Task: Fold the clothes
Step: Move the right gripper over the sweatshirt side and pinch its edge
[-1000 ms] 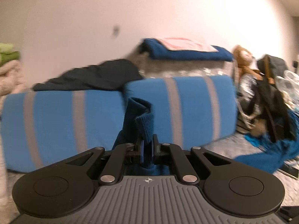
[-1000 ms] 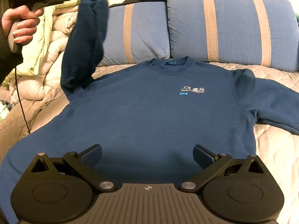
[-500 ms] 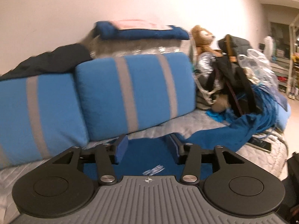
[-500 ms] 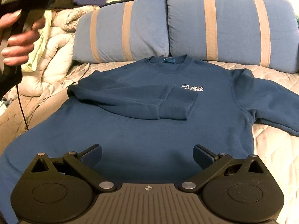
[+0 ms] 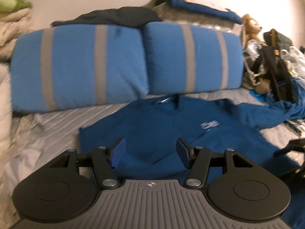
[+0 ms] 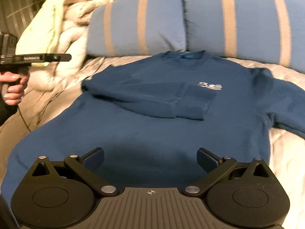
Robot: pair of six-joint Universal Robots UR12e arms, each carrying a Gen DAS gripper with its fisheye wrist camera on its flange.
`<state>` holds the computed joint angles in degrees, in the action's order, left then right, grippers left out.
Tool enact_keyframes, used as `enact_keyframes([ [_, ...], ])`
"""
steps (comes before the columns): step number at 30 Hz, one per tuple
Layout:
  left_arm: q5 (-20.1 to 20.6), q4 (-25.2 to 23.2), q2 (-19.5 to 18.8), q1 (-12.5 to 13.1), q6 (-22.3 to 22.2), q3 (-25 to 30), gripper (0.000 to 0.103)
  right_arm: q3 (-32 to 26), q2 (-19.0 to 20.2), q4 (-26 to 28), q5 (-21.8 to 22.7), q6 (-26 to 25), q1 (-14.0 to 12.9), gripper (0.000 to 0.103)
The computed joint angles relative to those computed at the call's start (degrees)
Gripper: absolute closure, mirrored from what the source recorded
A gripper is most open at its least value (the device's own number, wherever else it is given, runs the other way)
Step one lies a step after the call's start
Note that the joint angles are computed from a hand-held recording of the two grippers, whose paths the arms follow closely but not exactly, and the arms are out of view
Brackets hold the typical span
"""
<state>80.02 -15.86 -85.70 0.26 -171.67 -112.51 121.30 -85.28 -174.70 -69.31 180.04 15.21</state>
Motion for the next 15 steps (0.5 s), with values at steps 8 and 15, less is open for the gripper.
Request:
enact_keyframes([
  [8,1.63,0.07,2.47,2.12,-1.66,-3.83,0.045,-4.46,0.63,6.31,0.08,-15.49,0.16,0.012],
  [15,1.94,-0.55,2.96,2.84,-3.04,-5.67,0.045,-10.55,5.58,9.04,-5.23,-24.68,1.30,0.027],
])
